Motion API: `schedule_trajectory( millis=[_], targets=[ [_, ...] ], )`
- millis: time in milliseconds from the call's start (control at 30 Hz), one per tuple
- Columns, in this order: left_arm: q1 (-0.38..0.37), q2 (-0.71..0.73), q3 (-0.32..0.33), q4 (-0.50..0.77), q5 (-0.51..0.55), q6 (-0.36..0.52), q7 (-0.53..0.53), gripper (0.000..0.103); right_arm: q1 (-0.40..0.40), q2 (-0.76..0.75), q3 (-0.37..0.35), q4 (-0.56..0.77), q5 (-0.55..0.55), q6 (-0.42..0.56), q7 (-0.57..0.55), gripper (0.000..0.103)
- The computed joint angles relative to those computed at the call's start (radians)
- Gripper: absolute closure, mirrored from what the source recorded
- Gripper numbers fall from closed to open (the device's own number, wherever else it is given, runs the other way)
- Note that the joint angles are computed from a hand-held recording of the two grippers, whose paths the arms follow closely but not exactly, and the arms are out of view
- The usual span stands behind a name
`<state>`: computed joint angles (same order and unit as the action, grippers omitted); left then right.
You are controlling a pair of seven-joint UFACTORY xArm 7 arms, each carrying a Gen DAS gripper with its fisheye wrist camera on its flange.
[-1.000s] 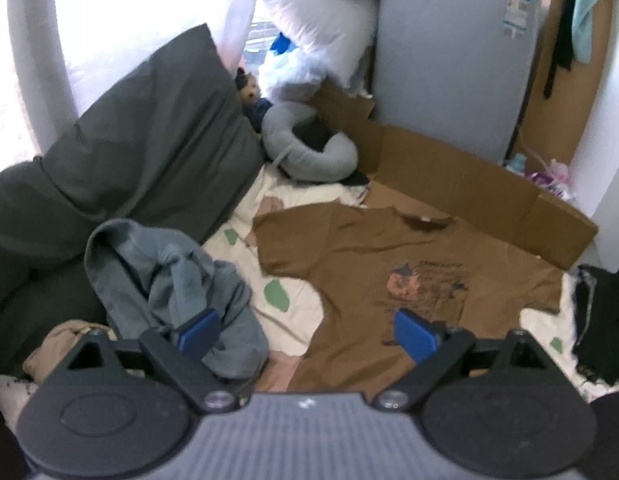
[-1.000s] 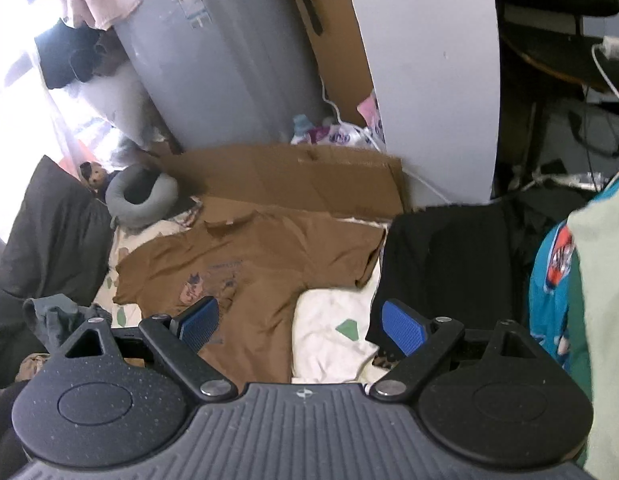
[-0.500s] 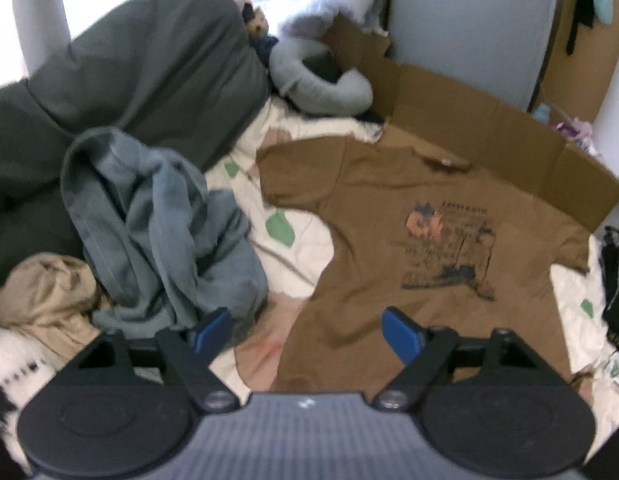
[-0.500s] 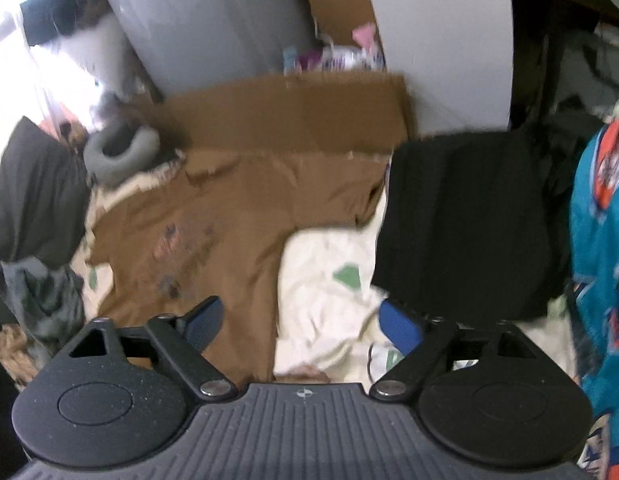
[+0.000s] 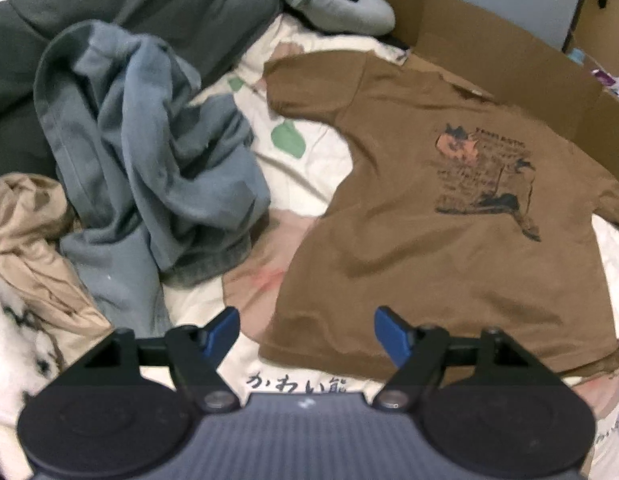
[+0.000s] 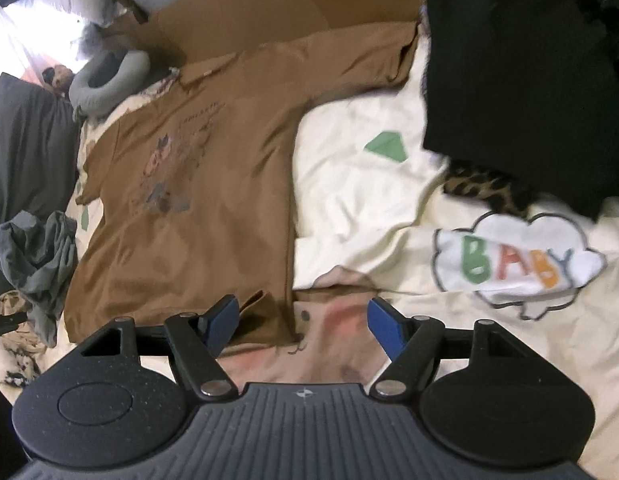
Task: Fold clothes
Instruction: 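Lower both open tools toward the hem of the brown T-shirt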
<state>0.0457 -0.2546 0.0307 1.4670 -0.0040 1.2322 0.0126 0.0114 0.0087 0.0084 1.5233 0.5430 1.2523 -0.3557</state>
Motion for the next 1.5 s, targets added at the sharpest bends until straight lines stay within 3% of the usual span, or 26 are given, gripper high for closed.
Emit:
schedule_trajectory(
  millis=[233,433,533,633,767,1033,1267,1500],
  targets=[
    [0.0,-0.002,-0.008,-0.073,0.01,-0.027,-0.042,0.03,0.04,0.057,0.036,0.011,-0.036,-0.042,0.057,0.03],
    [-0.006,-0.034,-0.008,-0.132,0.005,-0.02,-0.033,0.03,0.064,0.135,0.059,0.056,-0.09,-0.034,0.101,0.043],
    [-0.005,-0.043,-0.006,-0.148,0.006,-0.015,-0.033,0.03,0.074,0.168,0.069,0.075,-0.135,-0.005,0.111,0.055],
    [-0.003,-0.051,-0.004,-0.161,0.004,-0.004,-0.036,0.03,0.093,0.17,0.075,0.072,-0.212,0.01,0.099,0.058],
    [0.003,-0.061,-0.002,-0.171,0.003,0.011,-0.054,0.03,0.098,0.15,0.073,0.053,-0.247,0.019,0.098,0.058],
    [-0.004,-0.075,-0.007,-0.183,0.001,0.025,-0.056,0.03,0.083,0.172,0.073,0.107,-0.158,-0.005,0.131,0.057],
    [-0.008,-0.091,-0.005,-0.194,-0.001,0.027,-0.043,0.029,0.118,0.241,0.087,0.191,-0.261,0.036,0.15,0.057],
    [0.007,-0.094,0.005,-0.19,0.003,0.017,-0.05,0.029,0.121,0.233,0.086,0.2,-0.308,0.095,0.096,0.057]
  ],
)
